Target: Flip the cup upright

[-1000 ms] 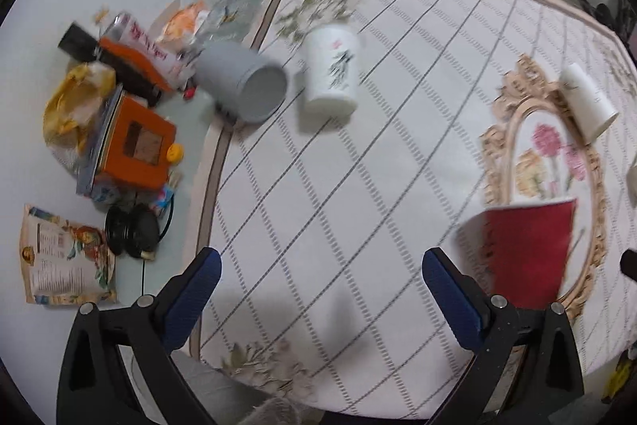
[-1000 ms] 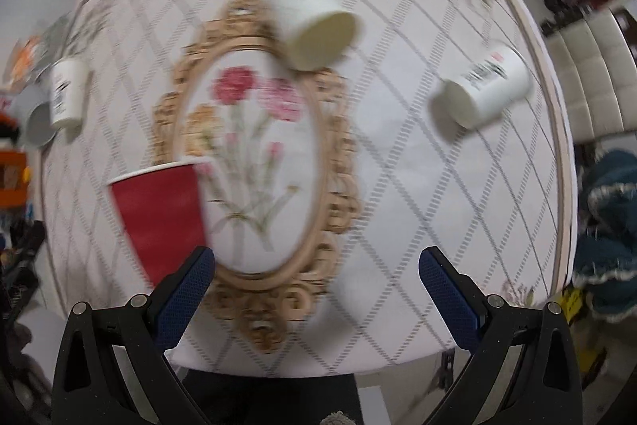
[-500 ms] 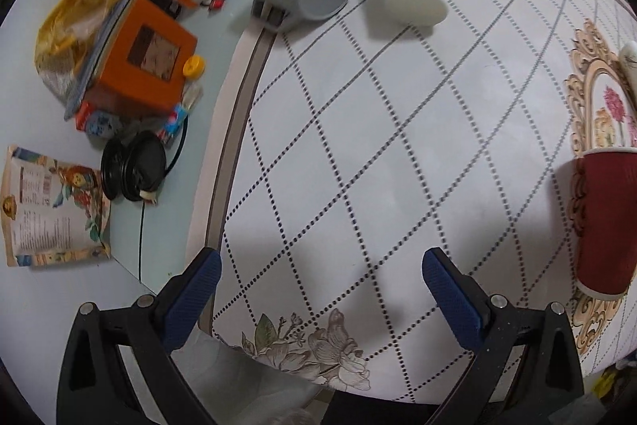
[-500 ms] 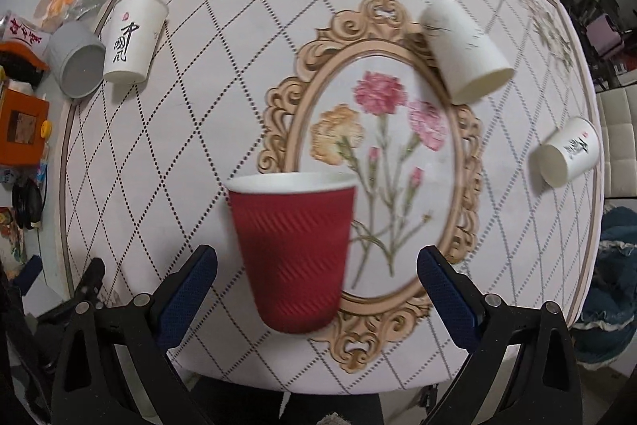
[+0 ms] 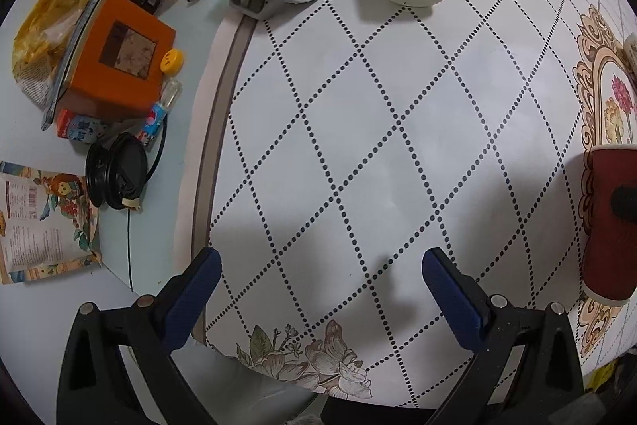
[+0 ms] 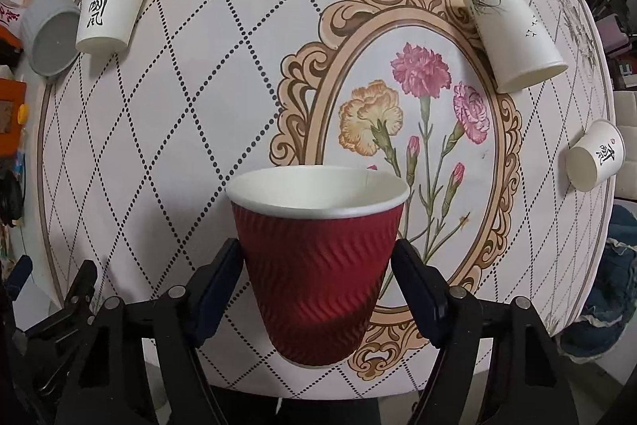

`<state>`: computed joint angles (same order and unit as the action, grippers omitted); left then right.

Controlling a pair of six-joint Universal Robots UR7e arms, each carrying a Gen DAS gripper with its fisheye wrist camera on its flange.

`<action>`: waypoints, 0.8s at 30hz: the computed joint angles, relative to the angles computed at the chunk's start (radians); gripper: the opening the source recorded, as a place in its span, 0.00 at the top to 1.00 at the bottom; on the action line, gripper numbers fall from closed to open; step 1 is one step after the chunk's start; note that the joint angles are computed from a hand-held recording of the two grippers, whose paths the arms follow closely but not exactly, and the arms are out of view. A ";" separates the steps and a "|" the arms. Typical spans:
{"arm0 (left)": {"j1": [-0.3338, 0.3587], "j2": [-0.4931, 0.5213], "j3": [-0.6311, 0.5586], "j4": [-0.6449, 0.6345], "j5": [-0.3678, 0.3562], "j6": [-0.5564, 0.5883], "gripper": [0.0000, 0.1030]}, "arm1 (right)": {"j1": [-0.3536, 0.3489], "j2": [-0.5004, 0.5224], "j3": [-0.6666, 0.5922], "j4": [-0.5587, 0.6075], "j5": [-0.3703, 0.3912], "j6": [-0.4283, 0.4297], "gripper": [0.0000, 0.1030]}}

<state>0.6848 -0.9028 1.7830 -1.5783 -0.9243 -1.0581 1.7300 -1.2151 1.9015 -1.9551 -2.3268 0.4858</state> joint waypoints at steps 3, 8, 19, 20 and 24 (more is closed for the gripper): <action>0.004 0.007 -0.013 0.009 -0.006 0.007 0.00 | -0.007 -0.014 0.009 -0.026 0.024 -0.008 0.26; 0.020 0.013 -0.038 0.019 -0.049 0.017 0.00 | -0.031 -0.068 0.041 -0.106 0.085 -0.032 0.26; 0.062 0.047 -0.104 -0.024 -0.101 0.085 0.00 | 0.014 -0.111 0.132 -0.553 -0.008 -0.202 0.26; 0.065 0.054 -0.112 -0.031 -0.094 0.093 0.00 | 0.020 -0.099 0.140 -0.628 -0.023 -0.240 0.26; 0.077 0.081 -0.142 -0.041 -0.058 0.107 0.00 | 0.035 -0.014 0.159 -0.958 -0.070 -0.400 0.26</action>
